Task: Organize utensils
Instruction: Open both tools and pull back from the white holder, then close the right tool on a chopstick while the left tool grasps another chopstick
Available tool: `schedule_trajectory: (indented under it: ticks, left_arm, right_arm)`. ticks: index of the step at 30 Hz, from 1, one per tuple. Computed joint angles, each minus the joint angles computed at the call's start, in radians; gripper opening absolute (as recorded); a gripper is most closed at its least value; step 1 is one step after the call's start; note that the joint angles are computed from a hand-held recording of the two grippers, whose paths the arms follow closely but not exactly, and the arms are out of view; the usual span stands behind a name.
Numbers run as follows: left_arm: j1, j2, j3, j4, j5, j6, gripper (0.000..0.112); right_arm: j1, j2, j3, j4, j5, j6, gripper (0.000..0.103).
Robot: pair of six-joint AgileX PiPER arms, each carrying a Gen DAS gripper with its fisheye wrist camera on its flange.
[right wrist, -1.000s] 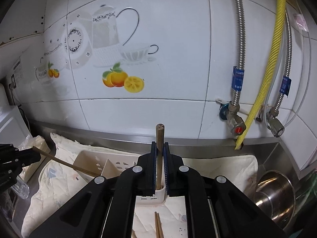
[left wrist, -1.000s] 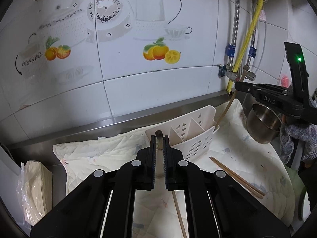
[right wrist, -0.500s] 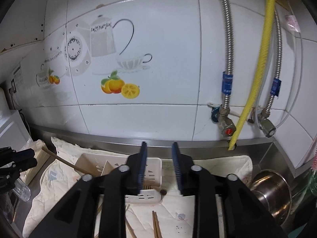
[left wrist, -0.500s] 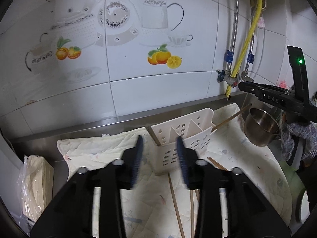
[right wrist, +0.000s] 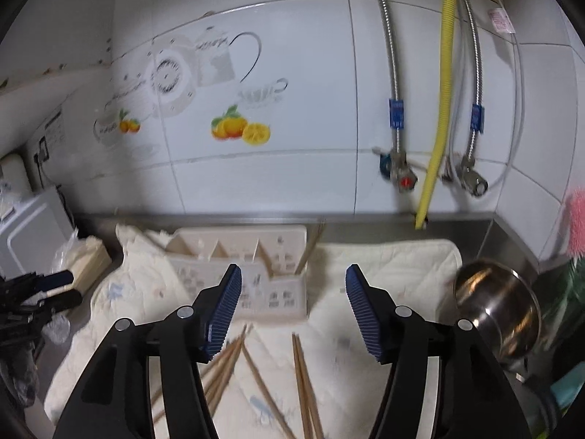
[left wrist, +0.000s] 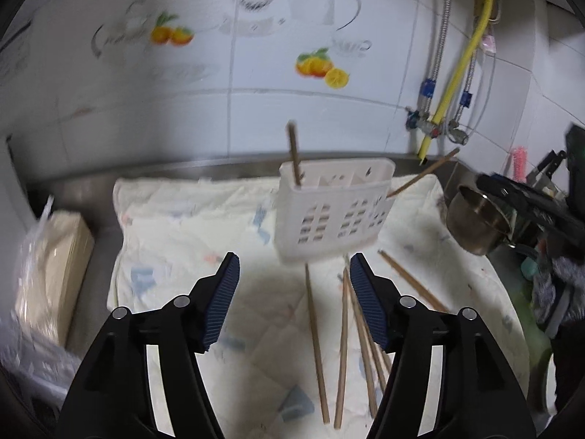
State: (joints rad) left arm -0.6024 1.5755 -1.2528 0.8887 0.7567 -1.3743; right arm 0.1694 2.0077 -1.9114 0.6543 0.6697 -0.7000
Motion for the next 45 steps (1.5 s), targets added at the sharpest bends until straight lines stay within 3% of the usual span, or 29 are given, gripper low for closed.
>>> schedule_trajectory:
  ticks: [7, 12, 18, 25, 33, 45]
  left_arm:
    - [-0.050, -0.046, 0.163, 0.084, 0.013, -0.215, 0.068]
    - [-0.082, -0.078, 0.254, 0.126, 0.022, -0.351, 0.071]
    - [-0.126, -0.090, 0.314, 0.157, 0.071, -0.433, 0.073]
    - [-0.145, -0.127, 0.393, 0.183, 0.063, -0.518, 0.073]
    - [-0.137, -0.166, 0.476, 0.218, 0.021, -0.591, 0.073]
    - [-0.120, -0.170, 0.522, 0.232, -0.035, -0.625, 0.073]
  right_arm:
    - [0.015, -0.176, 0.455, 0.207, -0.165, -0.292, 0.063]
    - [0.053, -0.221, 0.673, 0.348, -0.242, -0.439, 0.063]
    - [0.123, -0.231, 0.821, 0.470, -0.307, -0.522, 0.062]
    - [0.204, -0.209, 0.864, 0.475, -0.393, -0.463, 0.045]
    - [0.258, -0.162, 0.822, 0.215, -0.424, -0.161, 0.023]
    - [0.281, -0.114, 0.783, 0.055, -0.426, 0.048, 0.012]
